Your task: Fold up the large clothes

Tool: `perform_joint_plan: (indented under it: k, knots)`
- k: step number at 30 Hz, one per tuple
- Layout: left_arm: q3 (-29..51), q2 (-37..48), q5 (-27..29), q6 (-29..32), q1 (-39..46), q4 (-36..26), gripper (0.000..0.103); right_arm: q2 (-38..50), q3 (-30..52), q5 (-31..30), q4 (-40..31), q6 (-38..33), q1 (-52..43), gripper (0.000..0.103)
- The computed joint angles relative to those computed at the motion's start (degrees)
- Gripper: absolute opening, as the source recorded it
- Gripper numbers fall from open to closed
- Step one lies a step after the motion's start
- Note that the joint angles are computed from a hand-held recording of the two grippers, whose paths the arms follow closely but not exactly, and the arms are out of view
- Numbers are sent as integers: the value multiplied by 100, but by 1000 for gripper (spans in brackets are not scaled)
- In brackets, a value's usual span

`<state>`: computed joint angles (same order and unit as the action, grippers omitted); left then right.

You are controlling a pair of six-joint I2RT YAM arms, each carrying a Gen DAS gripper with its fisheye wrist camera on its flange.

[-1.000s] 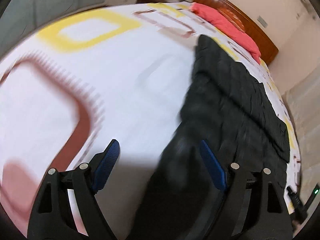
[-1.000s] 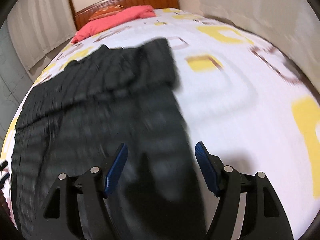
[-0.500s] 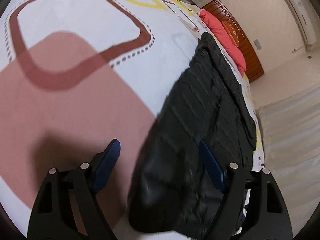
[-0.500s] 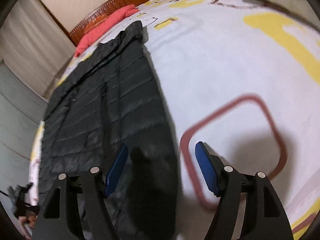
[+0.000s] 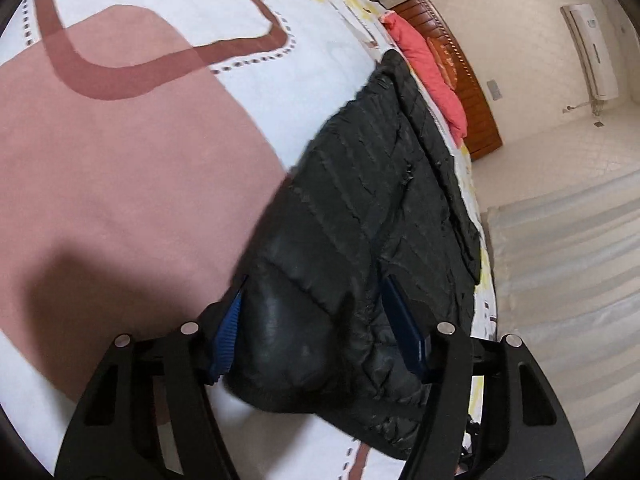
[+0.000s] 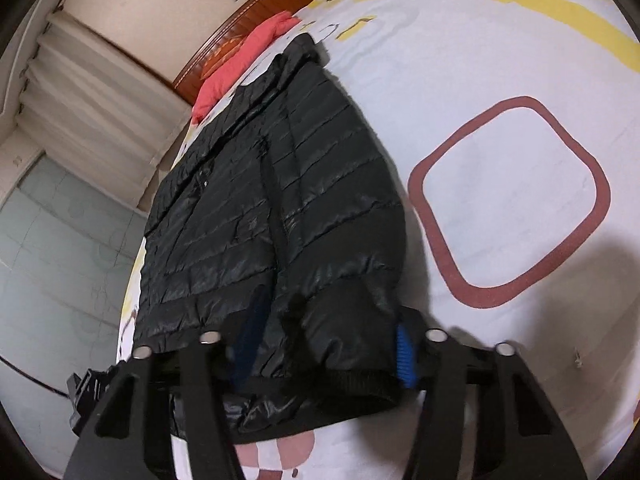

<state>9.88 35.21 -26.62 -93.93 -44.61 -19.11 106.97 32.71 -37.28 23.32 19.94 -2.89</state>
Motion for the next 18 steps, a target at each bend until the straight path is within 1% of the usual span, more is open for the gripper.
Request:
perform_joint_plan:
  k: [1,3,4,5,6,10,15,18]
  knots:
    - [26,151,15,-3,1,101,55,25,-9,-67,18,18,-51,31]
    - [69,407,-57,-35,-63,225,40,123,15,-234,95,156,-103,26]
    - [93,461,-75,-21,-72,212,35,123,4,-269,111,168,-122,23]
    - [99,418,-132,-65,-119,122,26,97,-16,-283,157,190,-128,22]
    - [92,329,-191,-118,-154,31,21,41,-60,-295,228,223,-131,20]
    - [222,-216,-534,-50,-286,-492,15,-254,-223,-329,467,365,-132,16]
    - [668,-363,-830,343,-340,-798,12,-739,-374,-441,626,520,-169,15]
    - [984,-481,-1138,511,-516,-1033,11,-1242,-526,-483,667,594,-197,14]
